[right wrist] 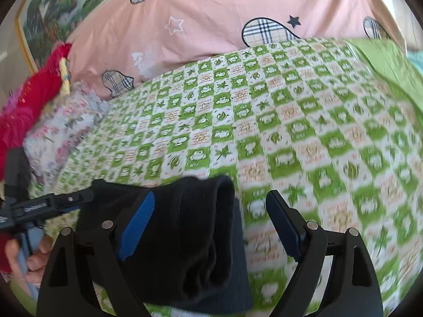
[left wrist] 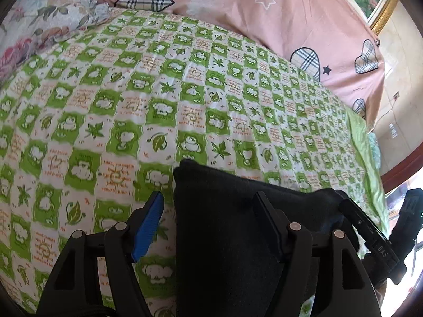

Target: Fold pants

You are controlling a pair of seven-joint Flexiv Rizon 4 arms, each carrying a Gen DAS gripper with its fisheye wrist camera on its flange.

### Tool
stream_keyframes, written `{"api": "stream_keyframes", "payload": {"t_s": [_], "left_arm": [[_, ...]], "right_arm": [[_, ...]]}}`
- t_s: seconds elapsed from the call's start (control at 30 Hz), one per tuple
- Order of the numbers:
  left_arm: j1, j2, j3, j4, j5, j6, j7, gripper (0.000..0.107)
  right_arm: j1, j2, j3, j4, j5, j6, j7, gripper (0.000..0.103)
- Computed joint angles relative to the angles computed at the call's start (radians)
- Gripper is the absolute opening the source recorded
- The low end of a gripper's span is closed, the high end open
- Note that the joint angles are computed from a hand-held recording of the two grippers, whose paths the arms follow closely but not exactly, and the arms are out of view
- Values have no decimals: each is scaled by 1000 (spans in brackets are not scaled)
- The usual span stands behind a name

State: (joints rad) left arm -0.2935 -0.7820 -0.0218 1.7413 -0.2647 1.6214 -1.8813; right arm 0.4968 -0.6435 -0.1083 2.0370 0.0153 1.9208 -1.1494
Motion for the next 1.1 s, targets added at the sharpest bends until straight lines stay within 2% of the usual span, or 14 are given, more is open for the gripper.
{"api": "stream_keyframes", "payload": {"t_s": [0.03, 0.1, 0.23, 0.27, 0.33, 0.5, 0.57, 0.63, 0.73, 0.8, 0.9, 0.97, 1.03, 1.1], "left_arm": [[-39, -10, 52, -26, -4, -35, -11, 70], [-61, -24, 85, -56, 7, -72, -19, 69], [-53, -43, 85, -76, 31, -85, -22, 69], [-34, -47, 63, -76, 33, -83, -16, 69], [2, -53, 18, -68, 30, -67, -4, 69], [59, -20, -60, 1, 22, -17, 17, 70], [82, 1, -91, 39, 16, -1, 24, 69], [145, 19, -170, 94, 14, 37, 40, 70], [207, 30, -250, 148, 16, 66, 54, 70], [207, 32, -256, 164, 24, 71, 63, 70], [130, 34, -176, 161, 26, 71, 65, 72], [106, 33, -152, 165, 27, 72, 68, 72], [123, 26, -172, 174, 28, 91, 68, 72], [153, 16, -206, 180, 30, 107, 67, 72]], "right_arm": [[22, -7, -26, -14, 2, -37, 2, 86], [50, -18, -59, -20, 6, -62, 11, 86], [104, -39, -130, -10, 15, -73, 22, 86], [91, -41, -119, -9, 11, -68, 24, 86], [19, -45, -49, -10, -6, -55, 31, 86], [-70, -34, 49, 14, -31, -6, 39, 86], [-156, -33, 140, 23, -70, 32, 42, 86], [-263, -41, 244, 36, -139, 65, 54, 86], [-323, -48, 299, 55, -218, 63, 70, 86], [-335, -60, 305, 66, -247, 72, 72, 86], [-393, -82, 345, 78, -301, 102, 93, 86], [-394, -78, 338, 85, -322, 104, 100, 85], [-416, -81, 353, 88, -355, 107, 112, 82], [-492, -104, 412, 83, -427, 109, 145, 78]]}}
